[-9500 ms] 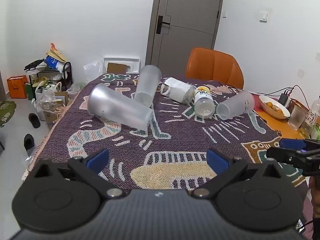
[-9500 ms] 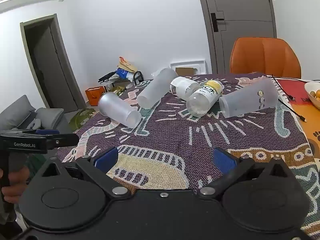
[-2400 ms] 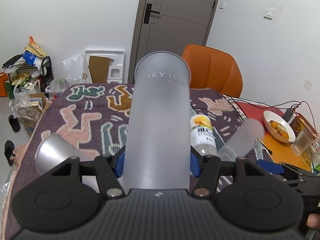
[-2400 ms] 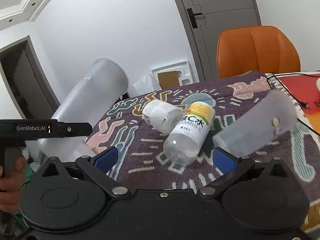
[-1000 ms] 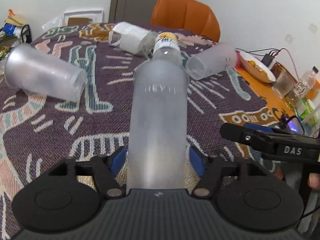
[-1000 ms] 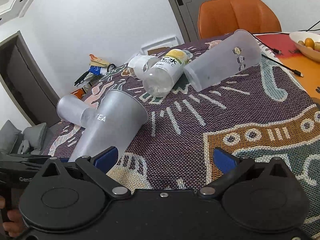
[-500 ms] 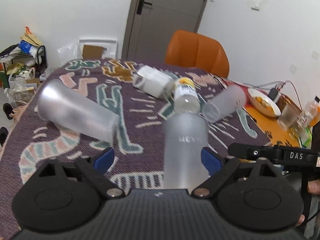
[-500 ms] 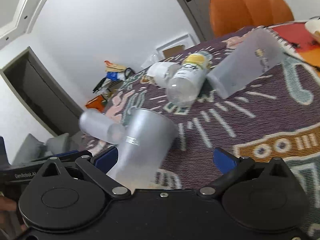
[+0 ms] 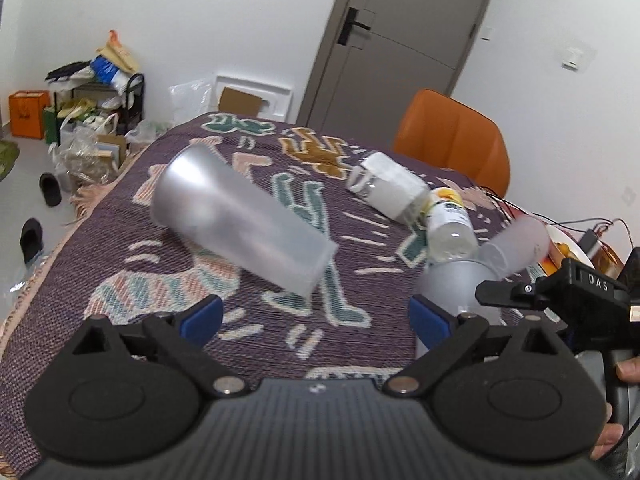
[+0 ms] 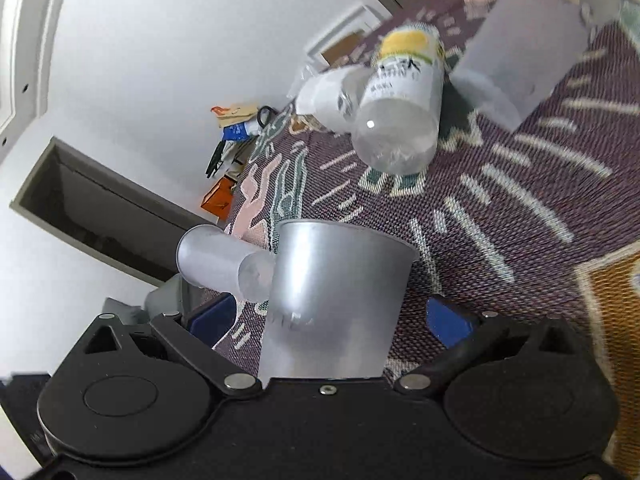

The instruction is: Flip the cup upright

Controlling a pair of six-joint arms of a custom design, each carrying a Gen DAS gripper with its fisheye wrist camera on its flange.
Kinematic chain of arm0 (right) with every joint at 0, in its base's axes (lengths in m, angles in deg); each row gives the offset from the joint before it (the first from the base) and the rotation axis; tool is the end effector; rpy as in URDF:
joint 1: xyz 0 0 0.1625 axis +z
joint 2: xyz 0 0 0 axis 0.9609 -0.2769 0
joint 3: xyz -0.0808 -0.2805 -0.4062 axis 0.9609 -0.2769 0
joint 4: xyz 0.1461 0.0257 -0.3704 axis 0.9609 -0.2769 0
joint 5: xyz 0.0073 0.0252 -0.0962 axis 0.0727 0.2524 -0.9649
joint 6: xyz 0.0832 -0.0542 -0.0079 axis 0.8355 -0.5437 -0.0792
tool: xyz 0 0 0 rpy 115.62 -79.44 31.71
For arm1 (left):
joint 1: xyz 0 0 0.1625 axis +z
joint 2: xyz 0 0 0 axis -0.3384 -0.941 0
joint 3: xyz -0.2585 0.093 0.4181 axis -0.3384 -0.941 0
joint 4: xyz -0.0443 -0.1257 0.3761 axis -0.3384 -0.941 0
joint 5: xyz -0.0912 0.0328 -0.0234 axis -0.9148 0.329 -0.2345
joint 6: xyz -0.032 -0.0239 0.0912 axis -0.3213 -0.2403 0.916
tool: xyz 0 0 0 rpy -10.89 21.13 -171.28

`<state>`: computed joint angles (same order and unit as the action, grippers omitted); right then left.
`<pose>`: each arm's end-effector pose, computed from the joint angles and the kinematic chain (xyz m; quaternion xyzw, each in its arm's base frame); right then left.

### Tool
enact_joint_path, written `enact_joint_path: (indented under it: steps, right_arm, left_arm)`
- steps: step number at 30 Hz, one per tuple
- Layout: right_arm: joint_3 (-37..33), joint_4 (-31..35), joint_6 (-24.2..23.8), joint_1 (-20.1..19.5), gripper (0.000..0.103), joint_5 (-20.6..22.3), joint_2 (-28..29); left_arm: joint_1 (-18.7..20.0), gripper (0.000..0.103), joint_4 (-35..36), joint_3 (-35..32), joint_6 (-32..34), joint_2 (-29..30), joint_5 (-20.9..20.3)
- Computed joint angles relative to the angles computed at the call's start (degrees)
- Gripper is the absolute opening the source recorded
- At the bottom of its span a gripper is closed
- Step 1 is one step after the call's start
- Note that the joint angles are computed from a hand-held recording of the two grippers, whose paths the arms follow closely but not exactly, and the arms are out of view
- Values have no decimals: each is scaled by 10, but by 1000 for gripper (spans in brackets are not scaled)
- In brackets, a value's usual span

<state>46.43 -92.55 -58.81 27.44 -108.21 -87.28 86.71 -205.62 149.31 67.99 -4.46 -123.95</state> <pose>0.2770 -0.7068 0.0712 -0.0347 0.9693 -0.2411 0.0336 -0.0522 -0.6137 0.3125 0.0984 0.8737 -0.4183 0.2279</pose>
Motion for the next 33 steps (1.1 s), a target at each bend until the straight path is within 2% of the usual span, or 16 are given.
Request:
enact_joint_path:
  steps: [6,11,12,13,14,19,21,25,33]
  right_arm:
    - [-41,43,27,-3,103,9,20]
    - [-47,30,32,-6,103,12,28]
    - [-47,28,32,-6,95,9,27]
    - [-47,27,31,-5,80,-1,27]
    - [-46,23,31,-4,78,-12,27]
    - [-23,-2,19,-7,75,2,15]
    - [-4,-33,-3,-3,75,12,6]
    - [39,-114,-68,14,75,1,-14]
    - [83,-281,-251,75,75,-83,-8]
  left_arm:
    - [16,98,5,-9,-12,0,-10]
    - [24,98,3,-13,-14,1,-15]
    - [25,98,3,-13,-15,0,-14]
    - [26,98,3,-13,-17,0,-14]
    - [26,98,2,-13,-18,-1,-14]
    - [20,98,-12,-2,-16,-7,-13]
    - [15,98,-21,4,-11,-10,-10]
    - [3,98,-42,21,-1,-18,-6]
    - [-17,98,-89,54,13,-30,0]
